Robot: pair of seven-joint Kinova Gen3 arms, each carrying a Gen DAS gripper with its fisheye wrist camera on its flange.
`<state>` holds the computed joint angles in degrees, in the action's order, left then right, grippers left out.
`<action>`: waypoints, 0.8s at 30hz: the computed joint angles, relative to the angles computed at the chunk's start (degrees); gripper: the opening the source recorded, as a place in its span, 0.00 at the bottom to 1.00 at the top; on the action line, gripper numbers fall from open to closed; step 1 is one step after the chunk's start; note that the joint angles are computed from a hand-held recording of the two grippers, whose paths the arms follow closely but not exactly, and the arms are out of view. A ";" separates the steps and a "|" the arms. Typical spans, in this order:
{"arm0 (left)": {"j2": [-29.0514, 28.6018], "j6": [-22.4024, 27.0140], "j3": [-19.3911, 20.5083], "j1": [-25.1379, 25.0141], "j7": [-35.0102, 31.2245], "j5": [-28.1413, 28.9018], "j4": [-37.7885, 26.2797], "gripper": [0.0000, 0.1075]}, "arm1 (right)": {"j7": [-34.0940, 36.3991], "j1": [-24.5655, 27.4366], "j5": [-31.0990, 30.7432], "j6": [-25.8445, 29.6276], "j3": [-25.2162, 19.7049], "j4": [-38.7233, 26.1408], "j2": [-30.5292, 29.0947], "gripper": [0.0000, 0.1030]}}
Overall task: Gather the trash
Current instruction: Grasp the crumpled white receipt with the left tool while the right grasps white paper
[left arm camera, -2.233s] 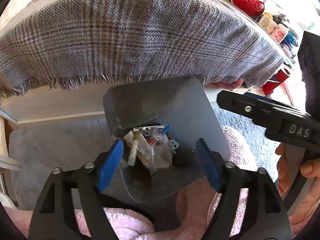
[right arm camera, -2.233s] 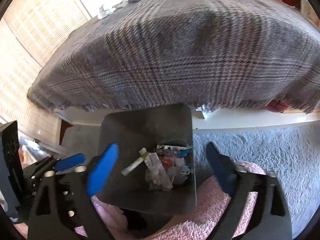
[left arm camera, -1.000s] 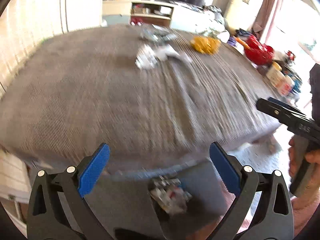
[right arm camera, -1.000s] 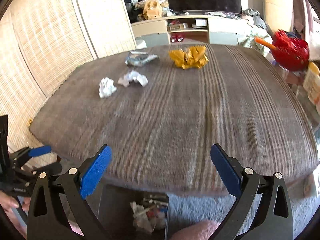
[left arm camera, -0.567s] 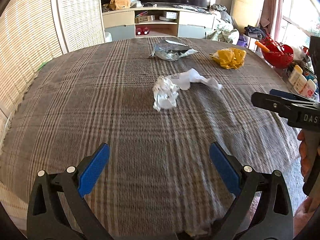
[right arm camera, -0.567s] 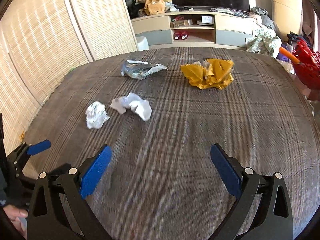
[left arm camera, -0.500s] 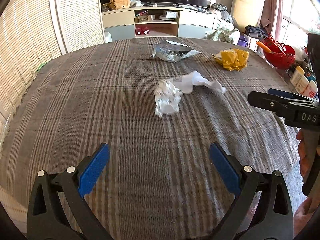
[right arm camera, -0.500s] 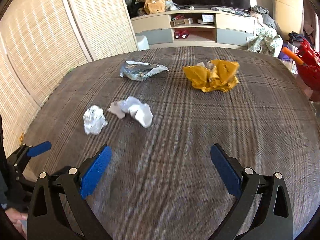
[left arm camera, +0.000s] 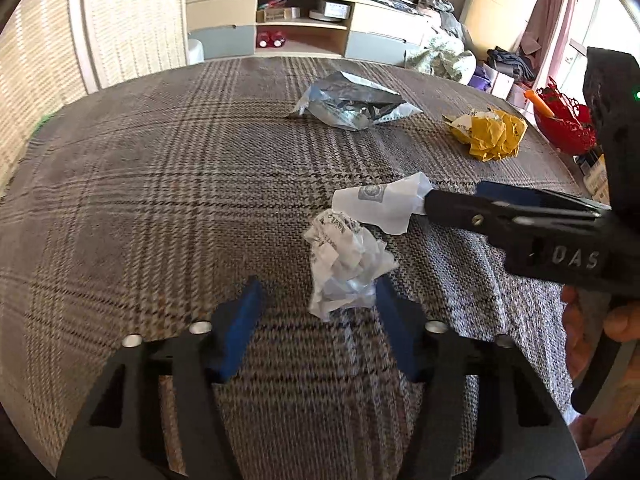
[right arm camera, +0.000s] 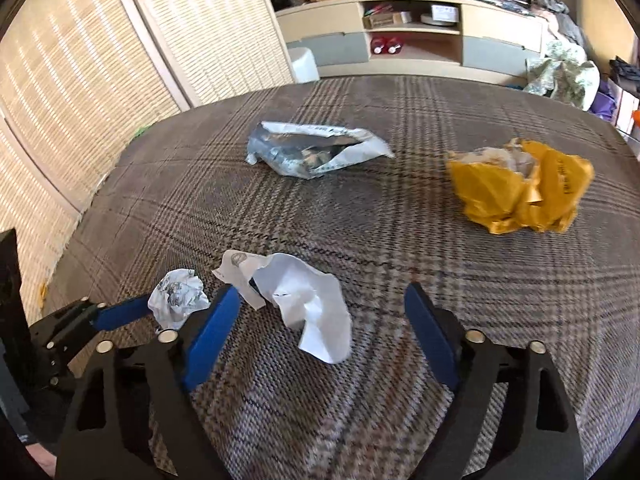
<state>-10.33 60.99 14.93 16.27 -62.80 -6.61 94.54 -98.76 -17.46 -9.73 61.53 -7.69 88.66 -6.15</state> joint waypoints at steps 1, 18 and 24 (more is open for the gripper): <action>0.11 -0.38 0.28 -0.02 0.09 -0.69 0.08 0.46 | 0.31 -0.12 -0.22 0.04 -0.01 0.05 0.21 0.71; -2.13 -1.34 0.45 -0.36 -0.95 -0.31 1.81 0.11 | 1.42 -0.22 0.08 0.80 0.21 3.96 -3.86 0.15; -5.98 2.06 2.94 -1.00 0.84 -1.75 1.15 0.11 | -0.43 0.27 1.66 2.33 -1.23 4.70 -8.56 0.15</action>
<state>-16.31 63.06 17.87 15.27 -61.96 -8.35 95.68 -99.19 -17.19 -8.07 63.87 -8.92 93.37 -14.71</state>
